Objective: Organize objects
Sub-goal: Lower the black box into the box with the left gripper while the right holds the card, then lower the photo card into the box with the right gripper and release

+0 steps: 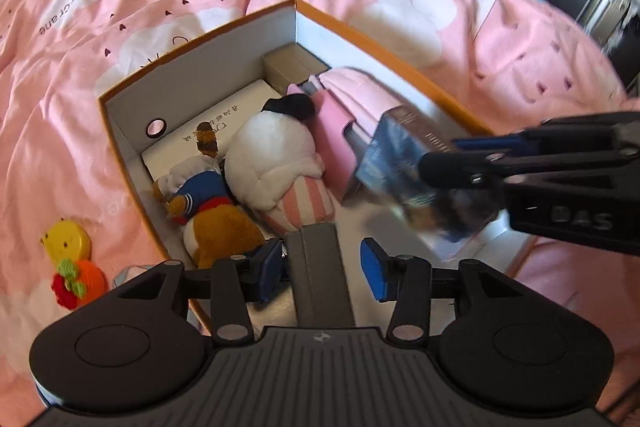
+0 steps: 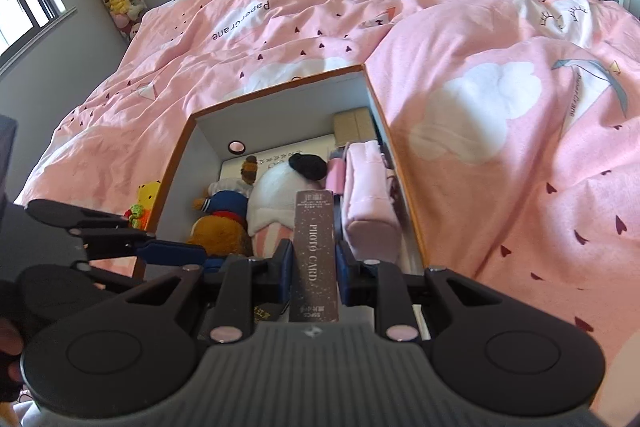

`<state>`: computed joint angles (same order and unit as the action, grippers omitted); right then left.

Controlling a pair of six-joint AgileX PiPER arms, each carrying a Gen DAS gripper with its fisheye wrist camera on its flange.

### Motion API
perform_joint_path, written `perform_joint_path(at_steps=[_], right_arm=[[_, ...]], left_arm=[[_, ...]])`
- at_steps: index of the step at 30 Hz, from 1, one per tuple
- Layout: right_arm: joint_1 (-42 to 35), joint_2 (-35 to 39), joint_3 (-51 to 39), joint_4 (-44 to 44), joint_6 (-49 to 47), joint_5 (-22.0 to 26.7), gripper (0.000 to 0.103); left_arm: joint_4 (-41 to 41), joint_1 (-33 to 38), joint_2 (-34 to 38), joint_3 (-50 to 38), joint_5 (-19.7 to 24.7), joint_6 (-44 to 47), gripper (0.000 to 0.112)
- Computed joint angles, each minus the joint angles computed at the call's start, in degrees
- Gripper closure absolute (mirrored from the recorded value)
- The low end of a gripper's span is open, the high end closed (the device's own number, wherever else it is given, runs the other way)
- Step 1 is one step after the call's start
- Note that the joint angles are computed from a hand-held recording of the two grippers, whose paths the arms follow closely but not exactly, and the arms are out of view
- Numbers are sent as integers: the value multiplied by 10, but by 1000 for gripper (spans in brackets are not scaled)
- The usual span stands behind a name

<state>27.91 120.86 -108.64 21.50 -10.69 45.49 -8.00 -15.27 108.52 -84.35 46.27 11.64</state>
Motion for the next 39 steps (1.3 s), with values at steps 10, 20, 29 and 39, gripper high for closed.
perform_joint_path(at_steps=[10,20,29,39], right_arm=[[-17,-8,21,33,-27,-13,80],[-17,4,3,29,-41,-4,79],[-14,6,5,19,-35,0,80],[-2,18,-14,5,-27,19,80]], left_arm=[[-57,22,68,-83,93,-33,74],[-198,79,75,-43,117,-86,74],[-74,36,29,-29,98,-101,59],[49,9,-33,13,43,-138,61]])
